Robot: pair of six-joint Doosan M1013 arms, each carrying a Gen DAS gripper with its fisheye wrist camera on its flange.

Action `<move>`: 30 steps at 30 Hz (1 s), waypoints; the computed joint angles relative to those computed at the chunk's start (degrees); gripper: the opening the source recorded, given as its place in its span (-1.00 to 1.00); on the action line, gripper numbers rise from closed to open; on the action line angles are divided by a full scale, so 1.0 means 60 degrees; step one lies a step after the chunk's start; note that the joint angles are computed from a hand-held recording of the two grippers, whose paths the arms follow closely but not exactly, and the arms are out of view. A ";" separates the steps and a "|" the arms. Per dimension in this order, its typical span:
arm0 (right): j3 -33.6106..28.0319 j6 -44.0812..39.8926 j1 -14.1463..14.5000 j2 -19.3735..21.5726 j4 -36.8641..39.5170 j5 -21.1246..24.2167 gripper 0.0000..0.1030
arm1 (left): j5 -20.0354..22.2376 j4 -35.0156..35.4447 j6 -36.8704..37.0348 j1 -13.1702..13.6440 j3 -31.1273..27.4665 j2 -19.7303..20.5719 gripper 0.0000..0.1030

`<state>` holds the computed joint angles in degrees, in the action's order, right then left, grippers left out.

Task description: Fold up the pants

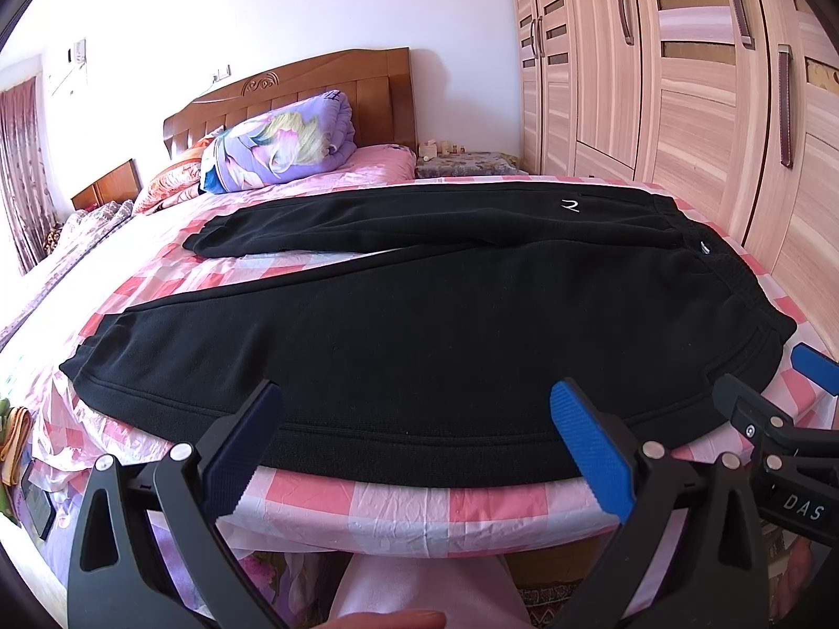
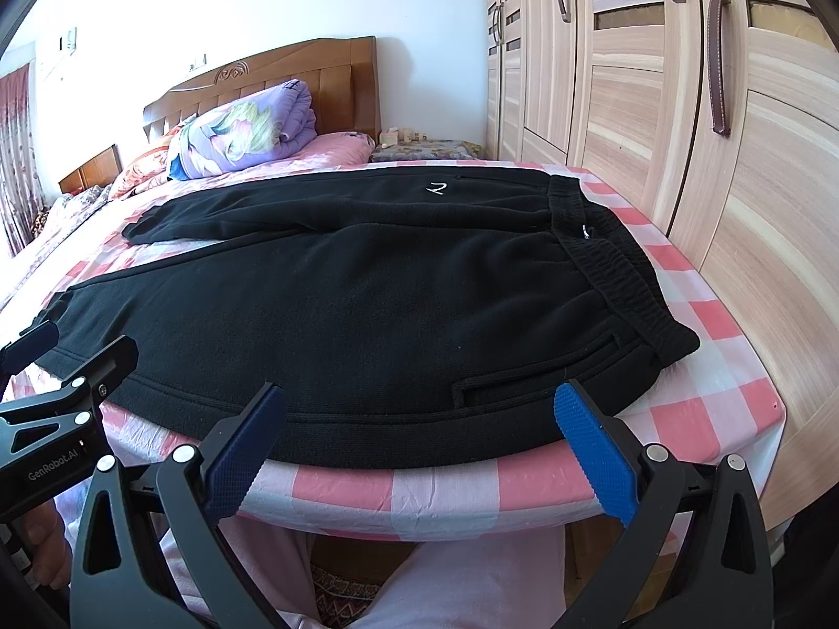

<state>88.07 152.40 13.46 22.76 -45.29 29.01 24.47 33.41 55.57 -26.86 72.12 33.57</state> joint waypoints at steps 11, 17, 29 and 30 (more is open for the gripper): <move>0.0009 0.0022 0.0017 0.0001 0.0013 0.0003 0.92 | 0.0007 0.0027 -0.0029 -0.0005 -0.0003 0.0004 0.97; 0.0000 -0.0026 0.0001 0.0000 0.0070 -0.0004 0.92 | 0.0010 0.0032 -0.0039 -0.0007 -0.0007 0.0007 0.97; 0.0173 -0.0435 -0.0228 -0.0099 0.0974 -0.0600 0.92 | 0.0741 -0.2127 0.1926 0.0170 -0.0162 0.0082 0.97; 0.0236 -0.0405 -0.0308 -0.0145 0.1080 -0.0749 0.92 | 0.1025 -0.2705 0.2399 0.0229 -0.0216 0.0089 0.97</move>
<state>89.49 149.97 11.61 21.89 -38.82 24.52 30.61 17.18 69.97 -25.48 70.83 34.10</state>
